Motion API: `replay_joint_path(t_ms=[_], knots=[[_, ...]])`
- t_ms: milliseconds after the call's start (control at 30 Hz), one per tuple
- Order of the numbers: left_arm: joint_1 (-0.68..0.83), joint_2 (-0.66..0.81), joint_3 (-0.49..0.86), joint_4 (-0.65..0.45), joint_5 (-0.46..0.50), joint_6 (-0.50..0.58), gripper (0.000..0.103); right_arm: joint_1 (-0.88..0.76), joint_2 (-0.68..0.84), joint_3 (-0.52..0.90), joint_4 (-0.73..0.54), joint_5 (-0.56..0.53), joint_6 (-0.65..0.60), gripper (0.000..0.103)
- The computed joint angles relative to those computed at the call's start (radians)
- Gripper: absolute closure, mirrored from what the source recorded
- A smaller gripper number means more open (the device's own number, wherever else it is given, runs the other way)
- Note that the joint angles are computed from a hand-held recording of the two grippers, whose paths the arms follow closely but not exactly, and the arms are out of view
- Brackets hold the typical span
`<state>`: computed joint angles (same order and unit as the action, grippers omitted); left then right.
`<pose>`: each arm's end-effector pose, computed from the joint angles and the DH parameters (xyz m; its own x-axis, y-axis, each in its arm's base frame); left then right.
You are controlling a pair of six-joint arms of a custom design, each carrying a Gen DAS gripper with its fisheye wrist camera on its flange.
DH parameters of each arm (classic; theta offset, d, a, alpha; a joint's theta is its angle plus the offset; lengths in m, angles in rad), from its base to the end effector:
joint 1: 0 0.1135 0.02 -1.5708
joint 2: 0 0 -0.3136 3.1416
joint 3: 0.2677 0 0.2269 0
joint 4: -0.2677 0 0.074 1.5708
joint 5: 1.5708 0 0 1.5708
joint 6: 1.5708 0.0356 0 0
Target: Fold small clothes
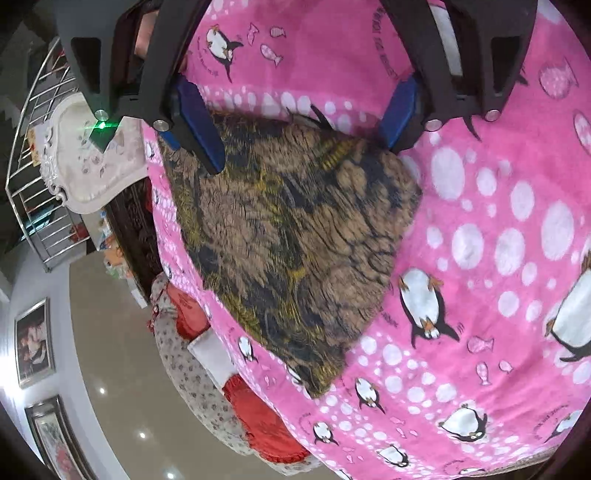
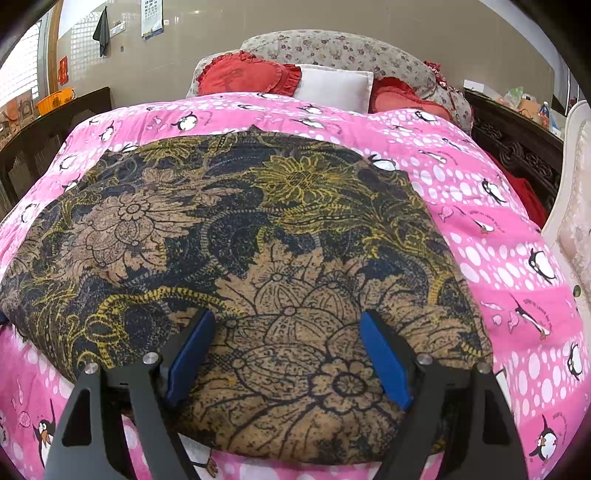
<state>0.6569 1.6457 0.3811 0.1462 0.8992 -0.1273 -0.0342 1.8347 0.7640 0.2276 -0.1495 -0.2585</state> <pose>0.1823 0.1054 0.1492 -0.6926 -0.6339 -0.3442 -0.1985 0.6263 -0.7539 0.3320 -0.0061 0.1715 -0.7048 -0.2288 -0.6715 -0.2538 0.9652 -0.0625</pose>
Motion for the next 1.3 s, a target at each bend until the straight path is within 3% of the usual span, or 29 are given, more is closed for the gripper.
replay_joint_path(t_ms=[33, 100, 167, 300, 500, 600, 900, 1000, 1100, 1200, 1300], knots=[[0.025, 0.026, 0.009, 0.01, 0.021, -0.013, 0.053, 0.0, 0.0, 0.0, 0.0, 0.0, 0.0, 0.019], [0.045, 0.07, 0.031, 0.003, 0.014, -0.022, 0.075, 0.001, 0.0, 0.0, 0.001, 0.001, 0.0, 0.019], [0.038, 0.078, 0.033, 0.006, -0.017, -0.016, 0.088, 0.001, 0.001, -0.001, 0.002, 0.002, 0.0, 0.019], [0.039, 0.084, 0.03, 0.017, -0.034, -0.027, 0.098, 0.001, 0.001, 0.0, 0.001, 0.002, -0.001, 0.019], [0.002, 0.024, 0.0, 0.045, -0.116, -0.017, 0.099, -0.001, 0.001, 0.0, 0.001, -0.005, 0.002, 0.019], [0.029, 0.062, -0.019, 0.097, -0.074, -0.027, 0.096, 0.0, 0.001, -0.001, 0.002, 0.0, 0.002, 0.019], [0.037, 0.062, -0.018, 0.095, -0.053, -0.012, 0.095, 0.026, -0.003, -0.008, 0.013, 0.064, 0.006, 0.015], [0.047, 0.037, -0.009, 0.06, -0.046, -0.007, 0.101, 0.037, -0.008, 0.008, -0.019, 0.093, -0.005, 0.014], [0.0, -0.048, -0.03, 0.076, -0.137, -0.016, 0.103, 0.042, -0.013, 0.131, -0.23, 0.104, -0.01, 0.014], [-0.139, -0.193, -0.076, 0.137, -0.344, -0.018, 0.103, 0.05, -0.058, 0.211, -0.317, 0.087, 0.005, 0.014], [-0.267, -0.319, -0.098, 0.178, -0.478, 0.025, 0.103, 0.083, -0.041, 0.416, -0.51, -0.013, 0.02, 0.014]])
